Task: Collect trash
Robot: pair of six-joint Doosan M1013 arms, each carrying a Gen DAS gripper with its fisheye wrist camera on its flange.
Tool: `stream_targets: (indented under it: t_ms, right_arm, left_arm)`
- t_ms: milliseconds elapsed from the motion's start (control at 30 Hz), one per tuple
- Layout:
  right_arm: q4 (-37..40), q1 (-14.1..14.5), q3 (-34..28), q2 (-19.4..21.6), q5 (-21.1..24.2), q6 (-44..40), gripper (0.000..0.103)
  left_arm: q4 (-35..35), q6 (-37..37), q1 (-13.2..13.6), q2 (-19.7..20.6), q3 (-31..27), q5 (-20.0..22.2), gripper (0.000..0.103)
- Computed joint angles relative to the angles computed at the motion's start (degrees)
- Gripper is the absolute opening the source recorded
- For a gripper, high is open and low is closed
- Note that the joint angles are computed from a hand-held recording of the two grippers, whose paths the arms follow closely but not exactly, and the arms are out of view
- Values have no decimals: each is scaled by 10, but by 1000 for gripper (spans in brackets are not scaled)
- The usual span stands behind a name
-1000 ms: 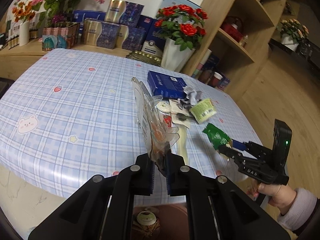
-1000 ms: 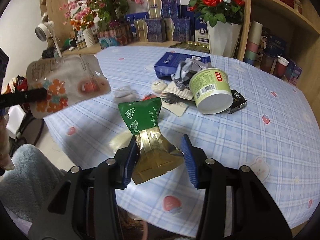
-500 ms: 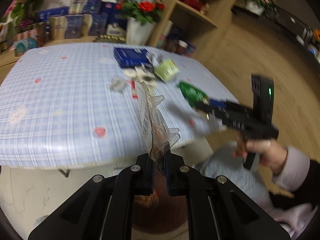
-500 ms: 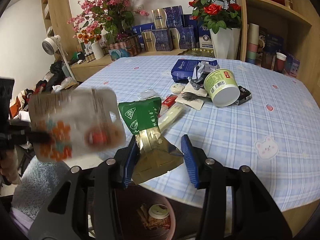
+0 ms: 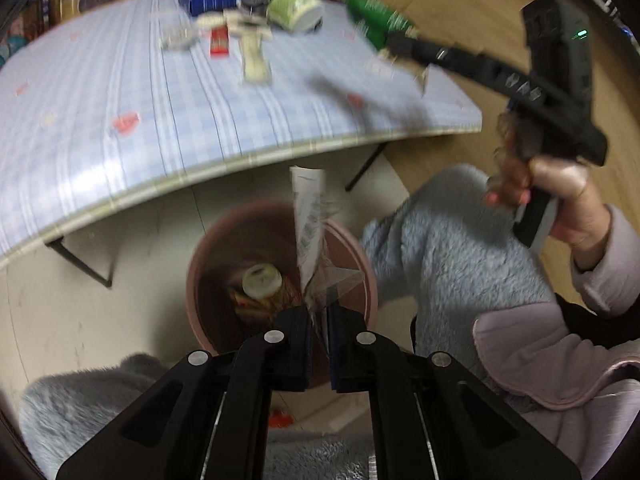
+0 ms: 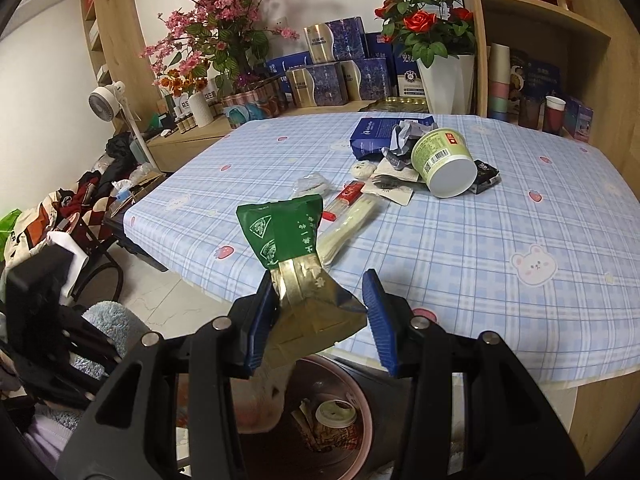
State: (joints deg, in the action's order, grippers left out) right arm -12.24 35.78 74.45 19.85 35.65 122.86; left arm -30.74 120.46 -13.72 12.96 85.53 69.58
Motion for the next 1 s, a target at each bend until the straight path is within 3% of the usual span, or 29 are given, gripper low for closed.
stream_targets:
  t_ms: [467,500,567,600,633,800,1000]
  right_arm:
    - [16,1,21,-4,-4,8,46]
    - [19,0,21,-4,-4,7,46]
    - [23,-1,23,-4,-3,5,46]
    - [25,-1,22,-3,-2,4,46]
    - [27,-1,23,-3,-2,3,46]
    - [38,1,21,0,-1,-7,46]
    - [55,8,11,10,18,-33,46]
  left_arm:
    - [66,-78,-27,63,-21,76,6]
    - [64,-82,-26,64,-20,76,10]
    - [50,-86,-20,64,-18,73,42]
    - [44,-87,-17,61,-16,64,58]
    - [36,-85,-14,56,-12,48,62]
    - [10,-111,2,28,8,-33,76]
    - [-31,-152,24,-18,45,-184,88]
